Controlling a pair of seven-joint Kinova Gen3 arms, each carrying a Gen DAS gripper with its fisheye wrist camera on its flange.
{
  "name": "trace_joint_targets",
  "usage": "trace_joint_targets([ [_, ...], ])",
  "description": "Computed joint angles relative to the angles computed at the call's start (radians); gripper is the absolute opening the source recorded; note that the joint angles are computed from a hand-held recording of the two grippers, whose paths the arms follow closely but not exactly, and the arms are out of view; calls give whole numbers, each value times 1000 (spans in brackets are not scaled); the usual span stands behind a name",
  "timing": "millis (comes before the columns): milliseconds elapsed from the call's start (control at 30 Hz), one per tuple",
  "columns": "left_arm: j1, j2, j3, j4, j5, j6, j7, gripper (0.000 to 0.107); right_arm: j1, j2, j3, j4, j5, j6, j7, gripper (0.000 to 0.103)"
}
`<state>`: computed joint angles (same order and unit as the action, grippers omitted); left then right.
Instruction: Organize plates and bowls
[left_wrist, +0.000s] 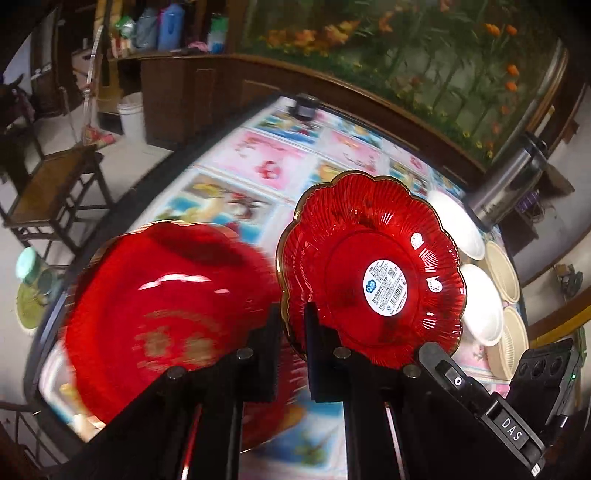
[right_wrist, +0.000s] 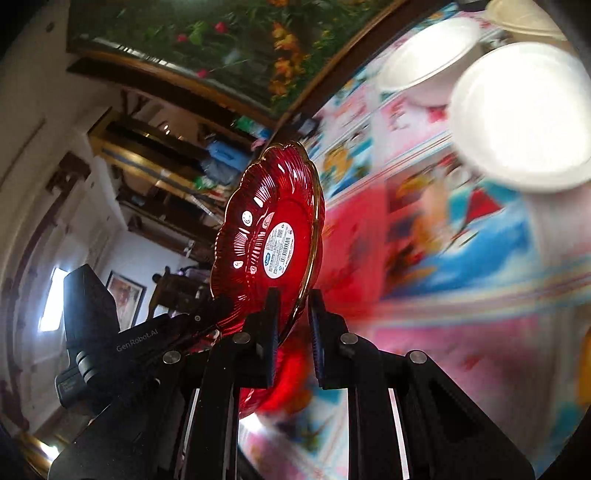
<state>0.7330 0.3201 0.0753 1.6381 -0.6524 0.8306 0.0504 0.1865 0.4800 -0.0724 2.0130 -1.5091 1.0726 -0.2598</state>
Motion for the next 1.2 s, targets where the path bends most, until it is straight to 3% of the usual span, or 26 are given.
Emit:
trace_joint_targets([
  [233, -24, -107, 20, 175, -32, 10, 133, 10, -139, -27, -43, 25, -8, -96, 4, 15],
  [500, -108, -144, 55, 294, -15, -81, 176, 12, -254, -52, -74, 39, -27, -248, 38, 15],
  [833, -125, -168, 70, 352, -26, -107, 222, 14, -348, -113, -74, 64, -86, -429, 193, 15],
  [1033, -144, -182, 78, 381, -13, -126, 236, 13, -379, -129, -74, 83, -102, -481, 261, 15],
  [1200, -141, -185, 87, 374, -26, -95, 252, 13, -393, -142, -61, 96, -148, -492, 304, 26],
])
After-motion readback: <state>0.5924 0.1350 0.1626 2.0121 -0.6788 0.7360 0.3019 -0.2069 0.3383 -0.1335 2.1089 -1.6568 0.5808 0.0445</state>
